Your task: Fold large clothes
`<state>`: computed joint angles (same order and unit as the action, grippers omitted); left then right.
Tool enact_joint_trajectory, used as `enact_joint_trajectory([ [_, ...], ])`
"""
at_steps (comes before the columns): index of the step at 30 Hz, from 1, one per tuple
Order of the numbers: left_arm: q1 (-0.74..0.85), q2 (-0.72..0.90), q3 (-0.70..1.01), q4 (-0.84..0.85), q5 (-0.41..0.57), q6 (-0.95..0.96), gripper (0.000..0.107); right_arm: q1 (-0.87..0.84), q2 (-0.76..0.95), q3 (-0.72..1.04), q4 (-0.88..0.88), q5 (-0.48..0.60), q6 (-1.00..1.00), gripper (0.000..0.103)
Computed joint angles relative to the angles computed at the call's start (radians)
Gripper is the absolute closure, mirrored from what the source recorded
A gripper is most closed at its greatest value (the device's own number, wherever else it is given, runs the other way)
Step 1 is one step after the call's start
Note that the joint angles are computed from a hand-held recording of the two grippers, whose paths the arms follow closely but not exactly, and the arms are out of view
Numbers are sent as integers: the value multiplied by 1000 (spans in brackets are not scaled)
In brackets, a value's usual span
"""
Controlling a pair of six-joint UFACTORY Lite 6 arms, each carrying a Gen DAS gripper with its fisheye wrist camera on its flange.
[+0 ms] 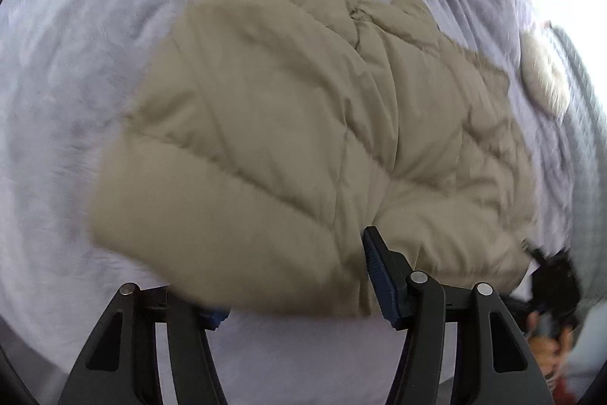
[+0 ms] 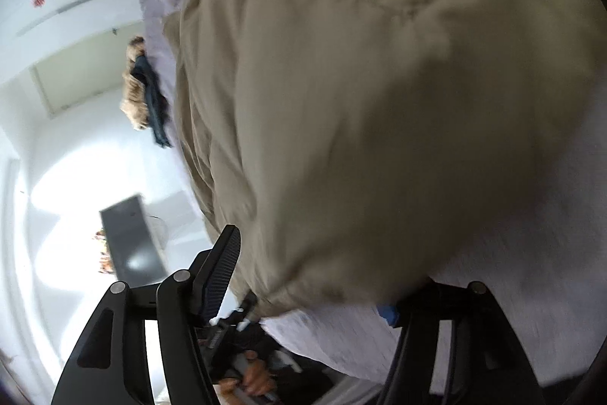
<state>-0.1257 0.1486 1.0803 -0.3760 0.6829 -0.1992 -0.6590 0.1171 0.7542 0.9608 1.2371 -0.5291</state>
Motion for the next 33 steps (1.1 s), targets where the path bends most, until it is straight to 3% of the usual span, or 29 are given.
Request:
enact_joint_trajectory([
  [7,-53,-81,79,186,196,-110,45,66,-145,140,-276,99,123,36],
  [13,-62,-107,135,241,276,-154,45,187,-278,157,-291,131,235,36],
  [19,-51,-69,210,243,298,-170,45,527,-85,453,-305,17,476,36],
  [25,-38,-35,236,231,279,-145,45,691,4,647,-441,-8,692,34],
  [26,-35,-30,236,229,275,-135,33,711,21,672,-449,-10,716,30],
  [27,-34,-29,234,232,269,-133,15,733,39,698,-461,-9,741,28],
  [33,-28,-28,235,255,237,-110,12,839,174,834,-501,-27,856,27],
])
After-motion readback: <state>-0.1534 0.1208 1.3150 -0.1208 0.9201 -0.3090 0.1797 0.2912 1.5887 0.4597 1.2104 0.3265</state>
